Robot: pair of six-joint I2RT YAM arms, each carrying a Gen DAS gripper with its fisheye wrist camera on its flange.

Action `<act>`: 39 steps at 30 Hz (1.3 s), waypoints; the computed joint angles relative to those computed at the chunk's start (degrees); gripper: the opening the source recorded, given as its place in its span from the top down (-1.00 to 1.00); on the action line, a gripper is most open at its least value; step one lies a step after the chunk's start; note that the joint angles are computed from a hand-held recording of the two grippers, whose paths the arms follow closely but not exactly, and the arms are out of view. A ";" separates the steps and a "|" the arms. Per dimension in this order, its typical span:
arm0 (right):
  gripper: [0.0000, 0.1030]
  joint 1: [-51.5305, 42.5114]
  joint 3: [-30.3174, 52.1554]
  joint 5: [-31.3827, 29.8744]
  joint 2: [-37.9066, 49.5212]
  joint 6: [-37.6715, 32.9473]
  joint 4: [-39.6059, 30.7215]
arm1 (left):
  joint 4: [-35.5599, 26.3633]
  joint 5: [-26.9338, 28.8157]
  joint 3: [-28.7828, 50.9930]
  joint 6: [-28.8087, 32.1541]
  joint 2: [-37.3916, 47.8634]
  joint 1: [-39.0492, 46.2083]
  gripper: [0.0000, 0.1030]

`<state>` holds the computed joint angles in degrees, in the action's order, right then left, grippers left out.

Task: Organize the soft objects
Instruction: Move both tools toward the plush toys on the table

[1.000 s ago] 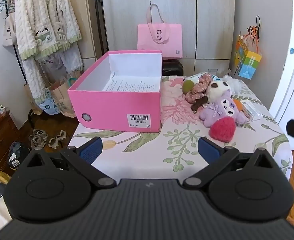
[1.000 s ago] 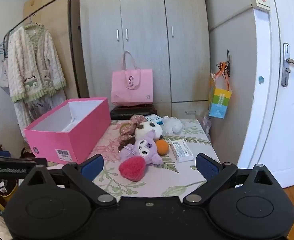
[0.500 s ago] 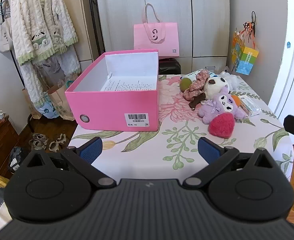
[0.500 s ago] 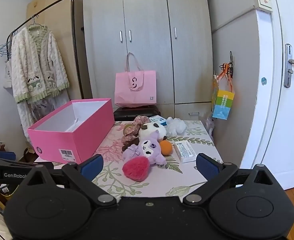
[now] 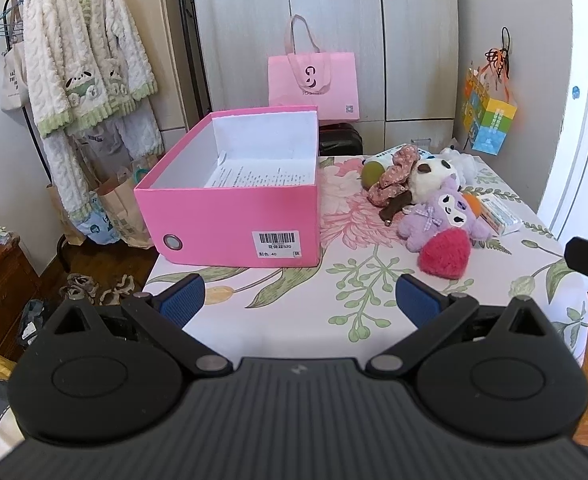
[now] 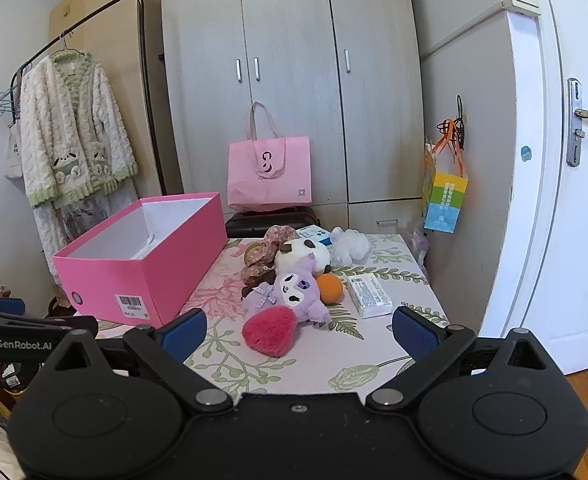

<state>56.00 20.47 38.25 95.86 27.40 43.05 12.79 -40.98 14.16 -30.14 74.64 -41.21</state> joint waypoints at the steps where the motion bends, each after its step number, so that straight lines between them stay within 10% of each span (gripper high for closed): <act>1: -0.96 -0.08 0.04 -0.33 0.36 -0.05 0.31 | 0.31 -0.28 -0.09 0.10 0.25 -0.11 -1.00; 39: -0.96 0.11 0.82 2.21 1.49 0.94 -2.94 | 28.04 -1.82 -8.10 5.82 9.79 0.25 -1.00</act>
